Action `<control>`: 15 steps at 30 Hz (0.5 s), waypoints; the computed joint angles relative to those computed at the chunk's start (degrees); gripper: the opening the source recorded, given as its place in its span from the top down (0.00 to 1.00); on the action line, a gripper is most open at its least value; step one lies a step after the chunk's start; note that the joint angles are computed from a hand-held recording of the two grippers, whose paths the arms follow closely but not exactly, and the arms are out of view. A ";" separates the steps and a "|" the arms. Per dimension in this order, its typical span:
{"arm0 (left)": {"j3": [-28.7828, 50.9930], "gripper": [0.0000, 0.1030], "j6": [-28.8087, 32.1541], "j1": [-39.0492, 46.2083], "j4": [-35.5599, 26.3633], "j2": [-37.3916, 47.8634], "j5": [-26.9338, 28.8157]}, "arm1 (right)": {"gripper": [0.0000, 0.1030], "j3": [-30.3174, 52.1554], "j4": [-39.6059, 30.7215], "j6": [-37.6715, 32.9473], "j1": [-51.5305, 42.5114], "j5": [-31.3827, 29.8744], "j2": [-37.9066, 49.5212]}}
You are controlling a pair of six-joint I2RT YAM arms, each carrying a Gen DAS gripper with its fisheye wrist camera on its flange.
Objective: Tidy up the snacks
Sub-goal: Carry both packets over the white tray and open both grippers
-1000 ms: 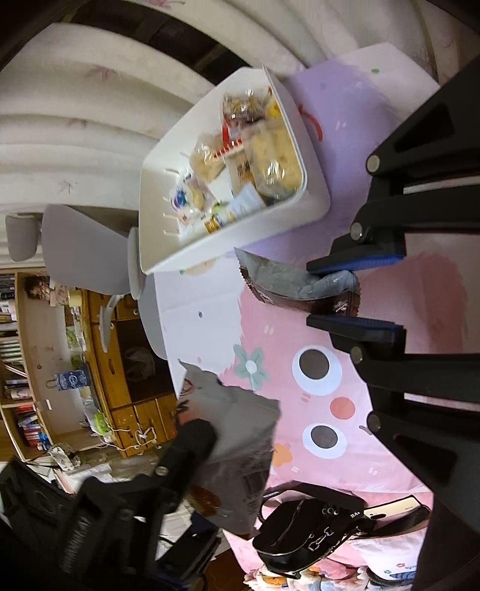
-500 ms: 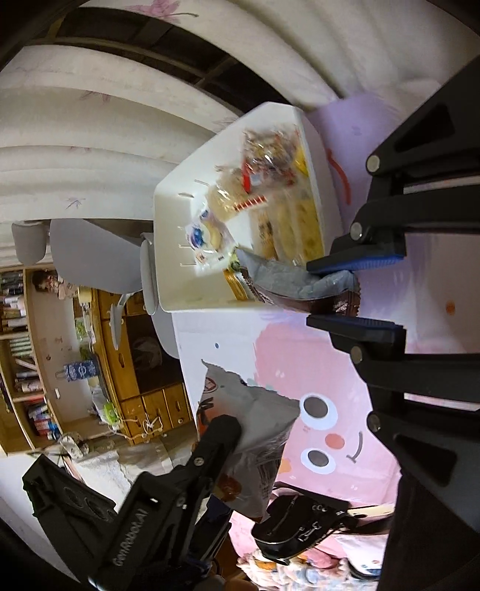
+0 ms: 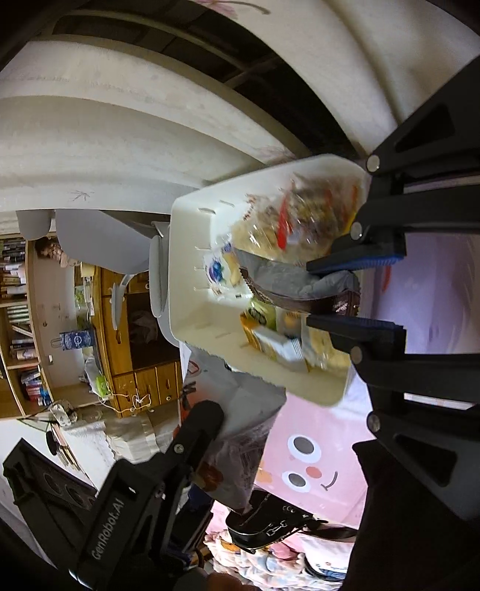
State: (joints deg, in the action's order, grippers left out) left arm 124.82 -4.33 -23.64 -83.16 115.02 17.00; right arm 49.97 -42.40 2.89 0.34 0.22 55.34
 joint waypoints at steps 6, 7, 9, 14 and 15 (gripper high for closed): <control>0.24 0.37 -5.28 -5.13 6.55 1.10 -0.76 | 0.79 0.78 1.27 -10.48 -11.55 -8.90 2.34; -0.04 0.36 -5.93 -5.81 7.49 1.07 -1.03 | 0.79 0.73 1.51 -11.43 -12.82 -9.92 2.55; -1.60 0.33 -7.34 -7.08 10.08 0.55 -1.92 | 0.78 0.70 2.05 -13.24 -15.22 -12.12 3.26; -6.40 0.25 -11.36 -7.73 14.58 -1.11 -2.28 | 0.75 0.75 1.91 -15.82 -19.00 -16.77 5.29; -7.34 0.25 -11.90 -7.63 15.05 -1.41 -2.35 | 0.72 0.76 1.54 -16.14 -19.33 -17.12 5.57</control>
State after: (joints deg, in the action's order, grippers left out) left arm 117.48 -16.23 -31.27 -68.11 113.61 14.66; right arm 50.73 -40.86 -13.25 -18.99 -16.90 60.92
